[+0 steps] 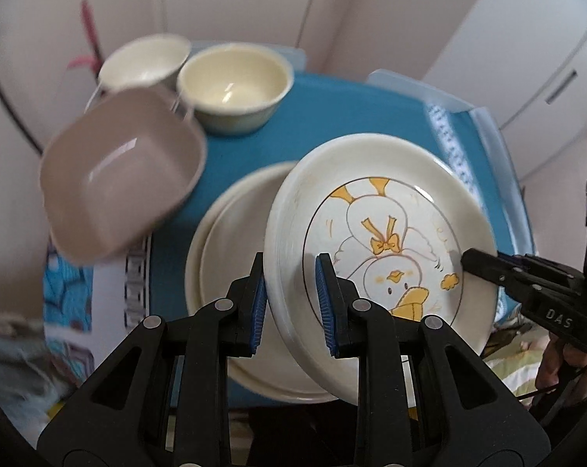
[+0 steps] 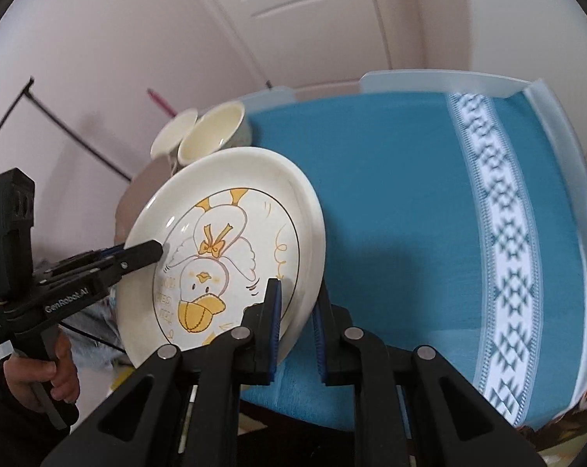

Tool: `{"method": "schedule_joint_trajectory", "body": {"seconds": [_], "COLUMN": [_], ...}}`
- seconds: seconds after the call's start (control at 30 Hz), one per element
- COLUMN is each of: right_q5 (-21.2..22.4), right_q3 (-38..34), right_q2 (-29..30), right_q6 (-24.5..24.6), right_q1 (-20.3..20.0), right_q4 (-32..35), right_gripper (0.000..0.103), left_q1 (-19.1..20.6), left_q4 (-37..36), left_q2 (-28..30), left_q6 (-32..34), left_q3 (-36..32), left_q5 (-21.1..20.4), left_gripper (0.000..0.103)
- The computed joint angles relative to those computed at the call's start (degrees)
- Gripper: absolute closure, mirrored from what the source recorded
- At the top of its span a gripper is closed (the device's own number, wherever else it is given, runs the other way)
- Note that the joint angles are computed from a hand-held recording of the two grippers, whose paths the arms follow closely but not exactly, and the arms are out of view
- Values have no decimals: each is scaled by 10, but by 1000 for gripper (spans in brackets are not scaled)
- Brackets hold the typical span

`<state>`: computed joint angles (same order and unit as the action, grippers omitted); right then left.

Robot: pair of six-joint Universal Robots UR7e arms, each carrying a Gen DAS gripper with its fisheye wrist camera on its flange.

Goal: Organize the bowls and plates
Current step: 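Carry the small duck plate over the stacked plates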

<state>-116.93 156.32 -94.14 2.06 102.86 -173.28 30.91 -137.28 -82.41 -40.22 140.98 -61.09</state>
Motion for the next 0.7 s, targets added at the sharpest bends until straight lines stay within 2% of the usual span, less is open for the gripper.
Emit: {"method": "schedule_joint_trajectory", "body": {"seconds": [0.27, 0.5, 0.7], "right_q5": [8, 5, -6], "right_q3": [-4, -21, -30], "right_q2": [49, 73, 77], "right_q6": [-58, -63, -77], "right_q1": [-28, -16, -5], "right_q4": [-26, -21, -12], "right_gripper": [89, 89, 89], "left_q1": [21, 25, 11], "left_q4": [-15, -13, 16], "left_q2": [26, 58, 73], "left_q6": [-27, -34, -36], "left_q3": [22, 15, 6], "left_q5": [7, 23, 48], "left_gripper": [82, 82, 82]}}
